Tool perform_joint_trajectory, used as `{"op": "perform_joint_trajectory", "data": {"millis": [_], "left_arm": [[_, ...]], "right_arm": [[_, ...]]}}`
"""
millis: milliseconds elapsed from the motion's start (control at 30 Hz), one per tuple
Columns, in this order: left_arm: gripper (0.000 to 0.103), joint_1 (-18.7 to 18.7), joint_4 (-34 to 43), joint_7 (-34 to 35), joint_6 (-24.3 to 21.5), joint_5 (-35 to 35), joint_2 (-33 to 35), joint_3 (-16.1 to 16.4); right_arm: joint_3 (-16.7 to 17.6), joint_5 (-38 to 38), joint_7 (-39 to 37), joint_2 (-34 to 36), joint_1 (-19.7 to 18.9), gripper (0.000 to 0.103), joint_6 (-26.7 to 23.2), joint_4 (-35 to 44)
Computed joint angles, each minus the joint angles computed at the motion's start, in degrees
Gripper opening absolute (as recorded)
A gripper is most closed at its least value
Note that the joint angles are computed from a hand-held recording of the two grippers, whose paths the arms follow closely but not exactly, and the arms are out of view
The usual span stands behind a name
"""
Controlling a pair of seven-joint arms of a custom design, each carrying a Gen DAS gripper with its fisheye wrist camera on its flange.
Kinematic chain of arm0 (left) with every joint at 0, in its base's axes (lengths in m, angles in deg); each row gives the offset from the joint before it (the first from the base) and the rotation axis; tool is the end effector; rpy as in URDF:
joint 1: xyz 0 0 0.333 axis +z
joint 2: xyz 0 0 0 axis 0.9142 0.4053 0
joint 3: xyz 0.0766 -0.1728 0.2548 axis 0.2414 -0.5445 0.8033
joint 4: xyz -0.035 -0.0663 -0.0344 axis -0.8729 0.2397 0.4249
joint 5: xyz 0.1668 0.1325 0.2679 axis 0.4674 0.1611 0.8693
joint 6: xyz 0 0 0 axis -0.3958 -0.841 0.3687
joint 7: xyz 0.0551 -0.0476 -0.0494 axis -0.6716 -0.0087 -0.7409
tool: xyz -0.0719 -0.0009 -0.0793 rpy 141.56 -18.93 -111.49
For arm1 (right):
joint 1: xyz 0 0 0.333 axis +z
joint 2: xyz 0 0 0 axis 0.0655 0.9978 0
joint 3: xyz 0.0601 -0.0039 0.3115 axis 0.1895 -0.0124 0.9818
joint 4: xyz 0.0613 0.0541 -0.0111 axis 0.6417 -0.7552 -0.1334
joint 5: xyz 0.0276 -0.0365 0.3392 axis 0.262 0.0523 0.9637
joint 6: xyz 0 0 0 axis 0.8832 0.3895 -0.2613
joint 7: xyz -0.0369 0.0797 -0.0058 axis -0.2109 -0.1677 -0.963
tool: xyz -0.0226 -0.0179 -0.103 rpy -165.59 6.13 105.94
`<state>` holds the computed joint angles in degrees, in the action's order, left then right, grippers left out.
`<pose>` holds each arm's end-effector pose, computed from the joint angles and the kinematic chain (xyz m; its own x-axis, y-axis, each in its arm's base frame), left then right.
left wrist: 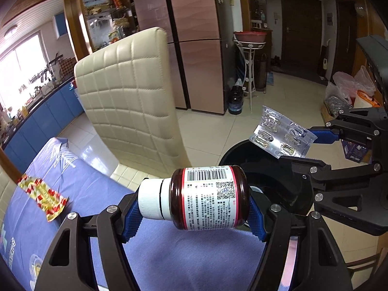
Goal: Collect trash
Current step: 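Carry the blister pack over the bin and open the right tool while the left tool carries the bottle, then move the left tool over the bin and open it to drop the bottle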
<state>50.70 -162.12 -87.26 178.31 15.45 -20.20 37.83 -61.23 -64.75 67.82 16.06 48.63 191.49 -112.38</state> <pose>0.4927 -0.2606 0.3521 -0.1247 -0.9826 -0.1376 -0.6759 0.1856 -0.7132 0.5347 0.2952 0.3375 0.5492 -0.8114 0.1998 -0.5684 -0.5380 -0.6224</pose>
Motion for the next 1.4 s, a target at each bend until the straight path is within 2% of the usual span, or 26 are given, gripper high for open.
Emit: {"op": "perform_joint_trajectory", "data": {"millis": [233,700,800,867,933,1100,1400], "left_arm": [[0.068,-1.28,3.96,3.94,0.9,-1.81,3.22,0.26],[0.068,-3.23,9.23,9.05,3.32,-4.08,7.31,2.48],[0.068,-3.46,9.46,9.41,3.75,-4.25,7.57,3.08],[0.068,-3.49,9.76,9.95,3.97,-4.76,7.88,3.23],[0.068,-3.65,10.08,10.27,4.14,-5.11,8.21,3.45],[0.068,-4.06,10.48,11.26,4.77,-6.17,8.73,3.8],[0.068,-5.18,11.72,14.27,5.8,-8.59,10.08,4.64]], "right_arm": [[-2.38,1.68,-0.85,0.49,0.92,0.04,1.72,-0.78],[-1.8,5.13,-2.64,2.43,-1.2,0.041,1.88,1.36],[-2.68,5.5,-2.26,3.01,-0.51,0.043,1.62,1.87],[-3.07,5.63,-1.99,3.24,-0.35,0.051,1.92,1.96],[-3.15,5.88,-1.87,3.44,-0.43,0.054,2.29,1.99],[-2.76,6.42,-1.84,3.82,-1.26,0.054,1.68,2.27],[-4.76,5.23,-0.29,5.13,0.01,0.054,0.57,3.35]]}}
